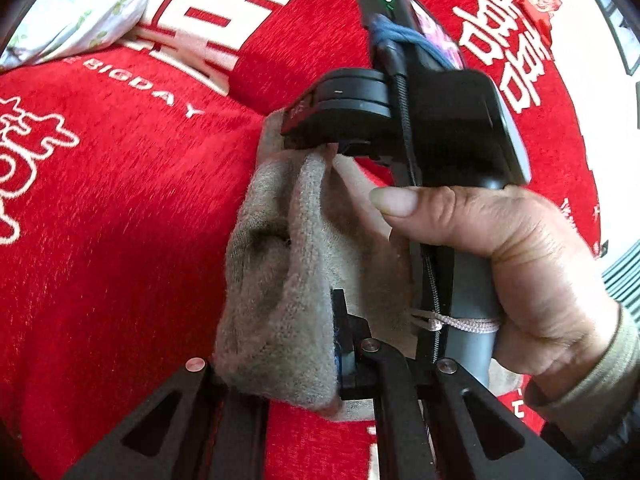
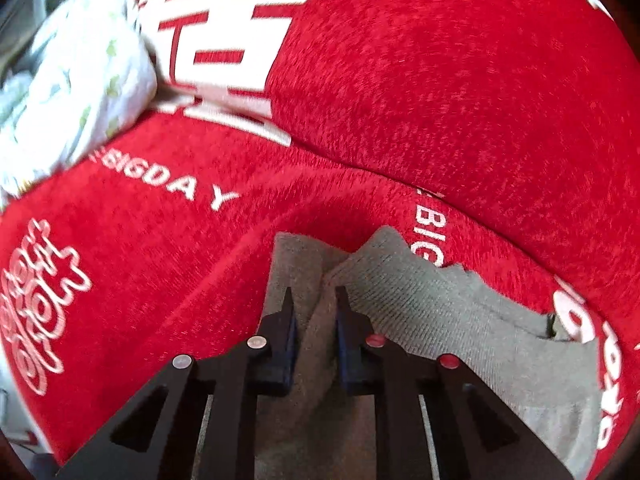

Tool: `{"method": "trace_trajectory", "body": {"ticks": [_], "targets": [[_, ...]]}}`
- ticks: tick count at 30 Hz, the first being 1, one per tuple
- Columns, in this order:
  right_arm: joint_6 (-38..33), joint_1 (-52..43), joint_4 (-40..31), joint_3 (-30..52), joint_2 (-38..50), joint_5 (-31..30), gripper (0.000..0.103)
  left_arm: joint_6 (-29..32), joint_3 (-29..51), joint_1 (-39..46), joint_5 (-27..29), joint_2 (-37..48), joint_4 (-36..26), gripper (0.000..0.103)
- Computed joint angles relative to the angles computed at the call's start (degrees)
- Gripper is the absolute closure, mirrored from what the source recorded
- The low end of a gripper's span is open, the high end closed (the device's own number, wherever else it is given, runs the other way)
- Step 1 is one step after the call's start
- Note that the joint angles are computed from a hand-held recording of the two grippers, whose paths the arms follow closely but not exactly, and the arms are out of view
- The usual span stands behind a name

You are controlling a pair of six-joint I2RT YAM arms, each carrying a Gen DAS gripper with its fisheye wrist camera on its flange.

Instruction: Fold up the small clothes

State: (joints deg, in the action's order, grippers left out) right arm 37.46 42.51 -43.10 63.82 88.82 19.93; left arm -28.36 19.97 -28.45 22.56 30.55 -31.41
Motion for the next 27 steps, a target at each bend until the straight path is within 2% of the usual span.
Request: {"method": "trace_trajectory", "body": {"ticks": [3,7,13,27], "targets": [[0.74,-1.87,1.39,-2.72,-5.09,-2.17,0.086,-0.48,0.67,-0.43,0.09,-0.87,-0.79,0.093],[1.59,-4.73,3.70,-6.86,-12.01,-5.65,0.086,-2.48,1.97,-4.05,-2.61,-1.96,-1.84,0.093],[2.65,-7.47,3.70,-9.72,-18.66,-8.75,0.086,-6.23,5.03,-13.45,-10.43,-2.61,-3.82,0.093],[2.73,-13.45,2.90,-12.43,-28.23,-15.58,0.086,-10.90,12.51,-27.46,-22.79,5.68,-5.17,0.093]]}}
